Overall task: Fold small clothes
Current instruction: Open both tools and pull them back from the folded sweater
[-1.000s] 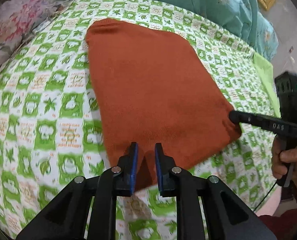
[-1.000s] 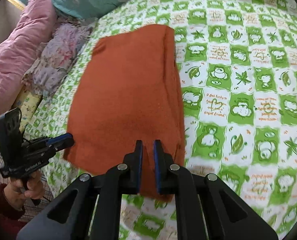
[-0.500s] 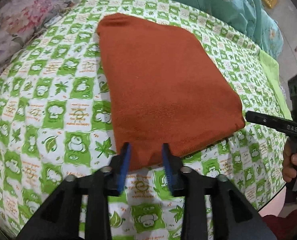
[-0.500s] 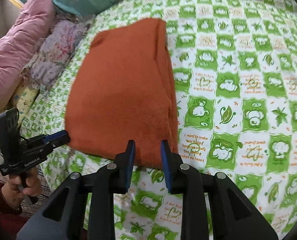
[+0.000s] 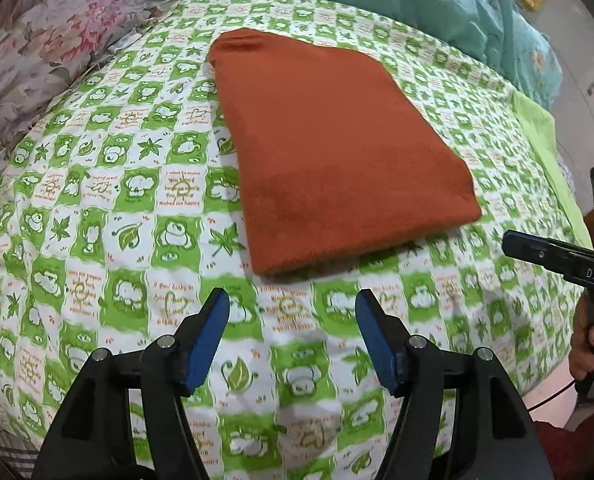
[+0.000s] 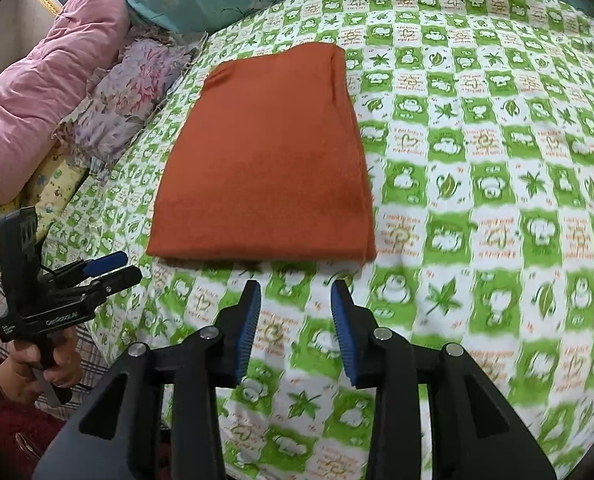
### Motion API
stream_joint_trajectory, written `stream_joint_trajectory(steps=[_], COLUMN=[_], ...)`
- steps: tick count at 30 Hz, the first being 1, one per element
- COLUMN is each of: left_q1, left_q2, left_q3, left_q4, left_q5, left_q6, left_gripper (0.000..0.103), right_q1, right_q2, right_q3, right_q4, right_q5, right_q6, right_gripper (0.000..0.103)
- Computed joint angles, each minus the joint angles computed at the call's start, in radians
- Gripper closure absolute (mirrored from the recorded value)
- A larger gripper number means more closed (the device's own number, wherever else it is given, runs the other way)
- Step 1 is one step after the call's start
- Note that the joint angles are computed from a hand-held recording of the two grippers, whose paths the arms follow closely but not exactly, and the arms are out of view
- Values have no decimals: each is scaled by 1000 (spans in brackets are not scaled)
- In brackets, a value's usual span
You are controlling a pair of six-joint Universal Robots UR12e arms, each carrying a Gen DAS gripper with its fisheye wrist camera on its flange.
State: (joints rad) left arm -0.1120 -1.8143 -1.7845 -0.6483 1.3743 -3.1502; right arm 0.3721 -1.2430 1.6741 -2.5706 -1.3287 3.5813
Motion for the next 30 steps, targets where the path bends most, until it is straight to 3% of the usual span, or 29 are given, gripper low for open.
stream_joint_trajectory(steps=[5,8,15,19,25,30], left_q1=[3,-1,-20,-25,-34,-44], left_q2=[23,38,60,62,33,0], left_q3=[-33,-55,-98,-101,-61,-28], left_q4=[15,27,64,83,86,109], left_q5=[2,26,114,142,165,194], left_q6=[53,74,113,100,53,26], left_gripper=[31,23,23,22,13,12], right_q1=[28,49,74,76,69,69], right_q2=[-5,-10,-26,-26,4,30], right_q3=[10,17,28,29,-1,-23], right_q4=[-23,-19,18,6,-9,-27], right_q5=[-26,-60,-126,-137,-128,-144], right_q6=[48,57,-4,-37,-65,-68], right_gripper=[58,46,32,26,24,24])
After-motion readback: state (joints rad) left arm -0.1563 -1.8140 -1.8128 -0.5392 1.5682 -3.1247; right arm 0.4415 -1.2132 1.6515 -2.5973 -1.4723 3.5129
